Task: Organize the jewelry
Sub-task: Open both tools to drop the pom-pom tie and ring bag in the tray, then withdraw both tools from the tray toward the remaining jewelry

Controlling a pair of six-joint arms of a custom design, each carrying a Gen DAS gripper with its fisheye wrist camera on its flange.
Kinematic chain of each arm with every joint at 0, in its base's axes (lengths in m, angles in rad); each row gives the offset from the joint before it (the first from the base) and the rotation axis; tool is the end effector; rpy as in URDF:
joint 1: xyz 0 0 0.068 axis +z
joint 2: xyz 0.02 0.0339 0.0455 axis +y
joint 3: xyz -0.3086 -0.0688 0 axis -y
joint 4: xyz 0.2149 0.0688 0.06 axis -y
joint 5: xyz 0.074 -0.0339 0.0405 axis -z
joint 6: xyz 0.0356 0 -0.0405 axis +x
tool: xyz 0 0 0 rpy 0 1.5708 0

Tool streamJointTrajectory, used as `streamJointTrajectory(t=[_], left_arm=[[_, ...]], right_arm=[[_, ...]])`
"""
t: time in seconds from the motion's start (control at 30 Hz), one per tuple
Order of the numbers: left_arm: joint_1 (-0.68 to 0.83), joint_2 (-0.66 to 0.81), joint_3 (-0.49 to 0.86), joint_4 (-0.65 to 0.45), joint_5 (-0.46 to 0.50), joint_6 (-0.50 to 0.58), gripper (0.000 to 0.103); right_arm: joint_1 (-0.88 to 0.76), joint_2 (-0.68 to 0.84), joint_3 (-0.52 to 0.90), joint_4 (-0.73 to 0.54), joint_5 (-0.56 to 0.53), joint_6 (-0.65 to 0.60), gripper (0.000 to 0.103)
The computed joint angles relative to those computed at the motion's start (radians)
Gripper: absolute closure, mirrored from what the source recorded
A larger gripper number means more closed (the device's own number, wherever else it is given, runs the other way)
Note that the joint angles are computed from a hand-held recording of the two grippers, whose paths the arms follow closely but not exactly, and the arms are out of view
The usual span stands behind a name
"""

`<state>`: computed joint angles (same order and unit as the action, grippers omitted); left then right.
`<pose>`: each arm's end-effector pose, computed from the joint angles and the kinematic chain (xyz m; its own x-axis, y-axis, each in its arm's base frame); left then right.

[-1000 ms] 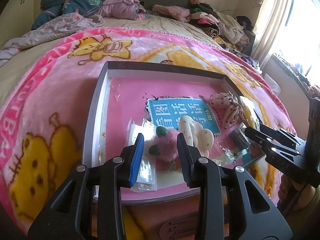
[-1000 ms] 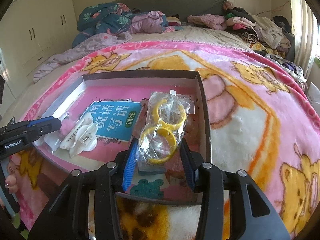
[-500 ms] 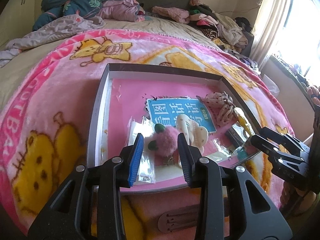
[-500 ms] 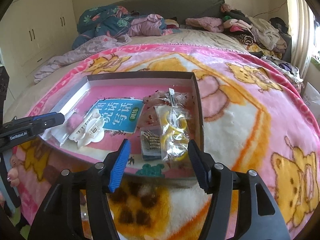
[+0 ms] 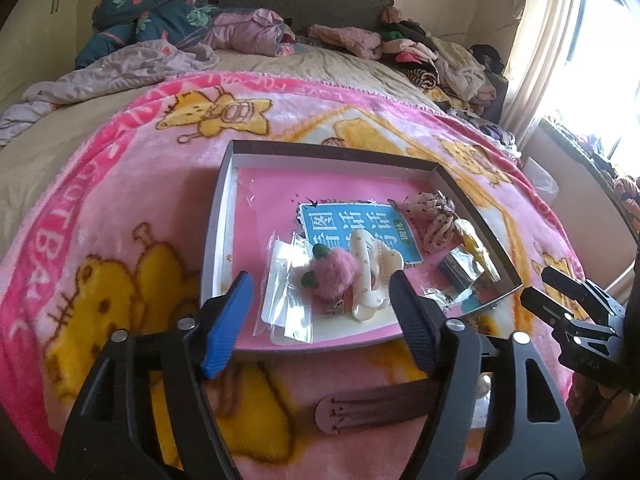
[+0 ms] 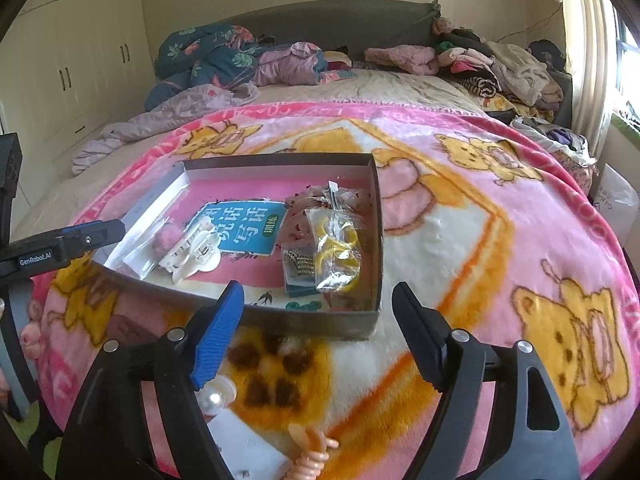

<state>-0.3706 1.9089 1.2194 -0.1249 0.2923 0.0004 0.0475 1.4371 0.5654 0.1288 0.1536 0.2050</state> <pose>0.3696 -0.1546 0.2356 -0.6777 0.2637 -0.6864 0.5314 0.8208 -0.2093 0.2435 0.0061 0.2196 -0.6482 0.1706 -0.7422 0.2018 0.9782 0.0486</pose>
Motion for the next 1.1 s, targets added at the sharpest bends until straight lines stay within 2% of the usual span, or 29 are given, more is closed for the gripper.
streamJointTrajectory(t=[0.23,0.63,1.1], left_arm=[[0.013,-0.071,-0.058,0.016,-0.001,0.001,0.023],[0.034,-0.173,-0.144,0.031,0.01,0.009,0.021],[0.052,-0.25,-0.269,0.063,0.017,0.037,0.021]], right_arm=[[0.047,-0.081,-0.018,-0.048,0.035,0.013,0.024],[0.137,-0.194,-0.03,-0.135,0.096,0.041,0.021],[0.28,-0.233,-0.042,-0.191,0.168,0.1,0.021]])
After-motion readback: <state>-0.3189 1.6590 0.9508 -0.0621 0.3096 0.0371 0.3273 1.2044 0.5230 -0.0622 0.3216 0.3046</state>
